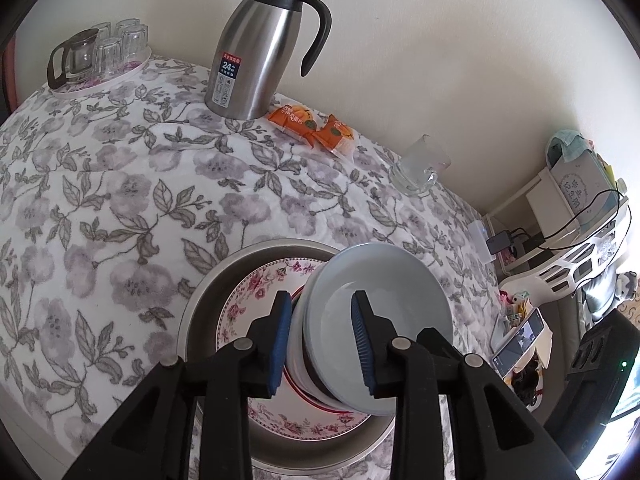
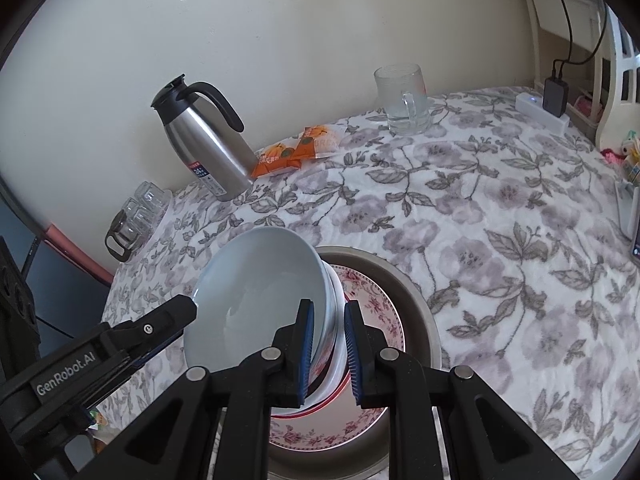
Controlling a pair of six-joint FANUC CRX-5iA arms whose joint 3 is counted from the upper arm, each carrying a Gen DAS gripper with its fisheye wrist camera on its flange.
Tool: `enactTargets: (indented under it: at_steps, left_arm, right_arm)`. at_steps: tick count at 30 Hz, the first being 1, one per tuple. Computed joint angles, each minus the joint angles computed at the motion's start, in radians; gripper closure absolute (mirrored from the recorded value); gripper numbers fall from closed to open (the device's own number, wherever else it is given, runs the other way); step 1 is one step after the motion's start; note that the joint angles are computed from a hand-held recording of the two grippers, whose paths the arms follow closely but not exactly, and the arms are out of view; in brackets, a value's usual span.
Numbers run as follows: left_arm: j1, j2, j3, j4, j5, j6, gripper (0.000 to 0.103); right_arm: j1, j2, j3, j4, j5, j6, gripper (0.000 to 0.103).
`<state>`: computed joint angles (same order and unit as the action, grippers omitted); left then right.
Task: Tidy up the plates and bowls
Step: 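Lower the white round bowl onto the stacked bowls in the basin, then open both grippers and pull them back from the bowl stack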
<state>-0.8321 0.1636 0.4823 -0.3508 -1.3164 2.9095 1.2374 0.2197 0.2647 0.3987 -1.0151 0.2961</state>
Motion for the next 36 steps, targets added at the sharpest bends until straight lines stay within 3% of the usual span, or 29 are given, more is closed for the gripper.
enactTargets:
  at_steps: [13, 14, 16, 17, 18, 21, 23, 25, 31, 33, 35, 36]
  left_arm:
    - [-0.005, 0.004, 0.009, -0.004, -0.007, 0.002, 0.071]
    - [-0.005, 0.004, 0.010, -0.005, -0.012, 0.005, 0.071]
    - [-0.008, 0.002, 0.010, -0.011, -0.022, 0.016, 0.060]
    - [-0.010, 0.003, 0.012, -0.014, -0.029, 0.021, 0.048]
    - [-0.013, 0.003, 0.014, -0.018, -0.036, 0.023, 0.044]
    - [-0.021, 0.012, 0.032, -0.031, -0.072, 0.025, 0.043]
    - [-0.030, 0.019, 0.047, -0.048, -0.101, 0.028, 0.038]
    - [-0.044, 0.023, 0.060, -0.073, -0.128, 0.036, 0.022]
    - [-0.075, 0.029, 0.073, -0.127, -0.206, 0.082, 0.018]
    - [-0.082, 0.026, 0.067, -0.134, -0.222, 0.096, 0.010]
    - [-0.094, 0.025, 0.066, -0.151, -0.235, 0.110, 0.009]
    - [-0.101, 0.023, 0.065, -0.161, -0.240, 0.116, 0.009]
  right_arm:
    - [0.005, 0.003, 0.007, 0.002, -0.027, 0.003, 0.085]
    - [0.009, 0.002, 0.002, 0.017, -0.032, -0.004, 0.082]
    - [0.014, 0.001, 0.001, 0.032, -0.043, -0.007, 0.068]
    - [0.015, 0.000, 0.000, 0.037, -0.048, -0.008, 0.061]
    - [0.016, 0.000, -0.001, 0.039, -0.049, -0.007, 0.060]
    - [0.020, -0.004, -0.006, 0.042, -0.051, -0.004, 0.051]
    - [0.026, -0.010, -0.018, 0.059, -0.047, -0.012, 0.039]
    - [0.031, -0.017, -0.031, 0.072, -0.044, -0.021, 0.034]
    - [0.044, -0.039, -0.077, 0.105, -0.038, -0.063, 0.021]
    - [0.048, -0.049, -0.097, 0.119, -0.024, -0.075, 0.017]
    - [0.055, -0.061, -0.120, 0.144, -0.009, -0.095, 0.001]
    - [0.057, -0.066, -0.130, 0.156, -0.004, -0.104, 0.000]
